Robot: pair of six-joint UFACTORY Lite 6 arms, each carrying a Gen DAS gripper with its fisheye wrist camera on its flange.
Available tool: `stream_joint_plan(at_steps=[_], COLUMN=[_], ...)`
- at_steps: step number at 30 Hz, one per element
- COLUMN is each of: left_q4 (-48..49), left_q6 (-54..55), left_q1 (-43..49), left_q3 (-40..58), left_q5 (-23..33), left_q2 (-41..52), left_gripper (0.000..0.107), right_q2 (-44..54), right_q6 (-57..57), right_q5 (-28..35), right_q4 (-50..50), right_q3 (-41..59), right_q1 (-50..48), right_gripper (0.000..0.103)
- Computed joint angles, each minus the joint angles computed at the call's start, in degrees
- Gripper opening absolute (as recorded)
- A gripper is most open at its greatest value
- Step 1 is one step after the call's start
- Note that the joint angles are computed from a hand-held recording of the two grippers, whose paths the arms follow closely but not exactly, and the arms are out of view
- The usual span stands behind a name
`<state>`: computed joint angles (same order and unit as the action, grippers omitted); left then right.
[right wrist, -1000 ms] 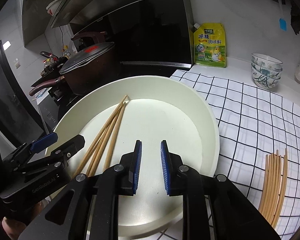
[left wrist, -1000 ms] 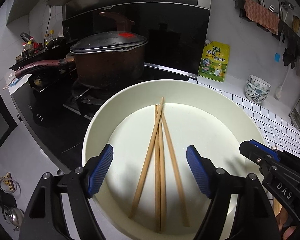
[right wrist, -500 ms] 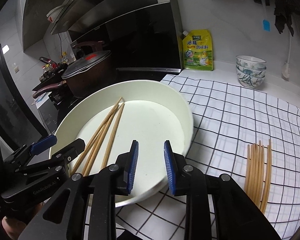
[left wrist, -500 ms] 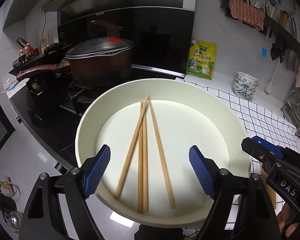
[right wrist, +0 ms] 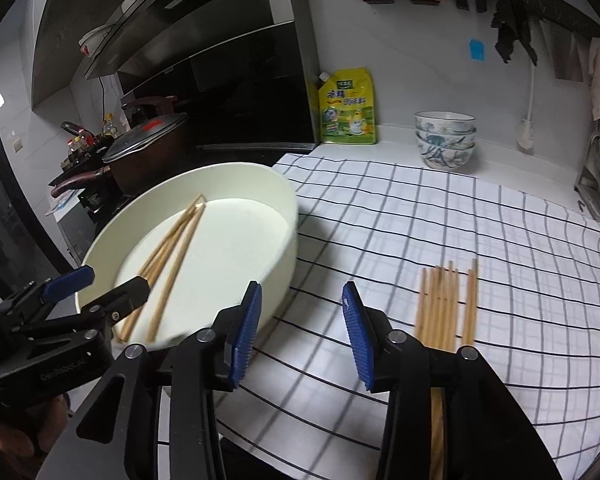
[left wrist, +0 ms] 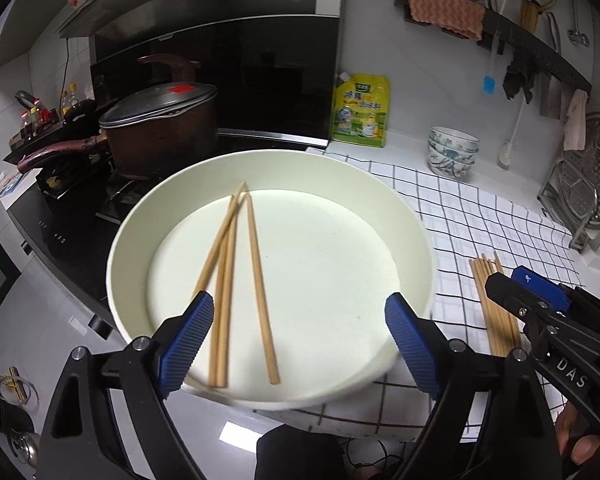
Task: Organize utensils
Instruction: 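Move both open grippers back over the remaining chopsticks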
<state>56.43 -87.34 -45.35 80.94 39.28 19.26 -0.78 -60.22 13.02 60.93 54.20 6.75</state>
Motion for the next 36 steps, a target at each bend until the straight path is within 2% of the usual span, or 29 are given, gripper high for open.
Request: stream_joint_plan(at_steps=[10,16,25,30,36], left_q4=[-1.2,-1.0,-0.4,0.6,-1.5], left_q6=[1.3,-0.2,-1.1,-3.4,-1.7], left_q1=[-6.4,-9.4,-12.4,-13.1,-13.6], left_q3=[8.3,11.3,14.2,14.3,16.6], left_q5=[1.8,0.6,0.5,0.1,-0.5], left_q2=[6.5,9.9,14.5,15.9,18.8], left_gripper=[0.090,0.094,0.095,0.095,0.095], right_q2=[-4.8,-5.3,-0.8,2.6,8.6], right_q6=[-14.4,-20.1,-31.8,-40.2,-36.1], right_q5=[4.3,6.0,4.1,-0.3,-3.3], right_q4=[8.7,10.8,20.1,28.2,24.1], right_q3=[-7.4,-10.7,-13.2,-12.0,-7.0], right_q1=[-13.2,-19.8,-23.6,-21.6,-20.5], right_gripper=[0.048,0.051,0.053,0.054,0.053])
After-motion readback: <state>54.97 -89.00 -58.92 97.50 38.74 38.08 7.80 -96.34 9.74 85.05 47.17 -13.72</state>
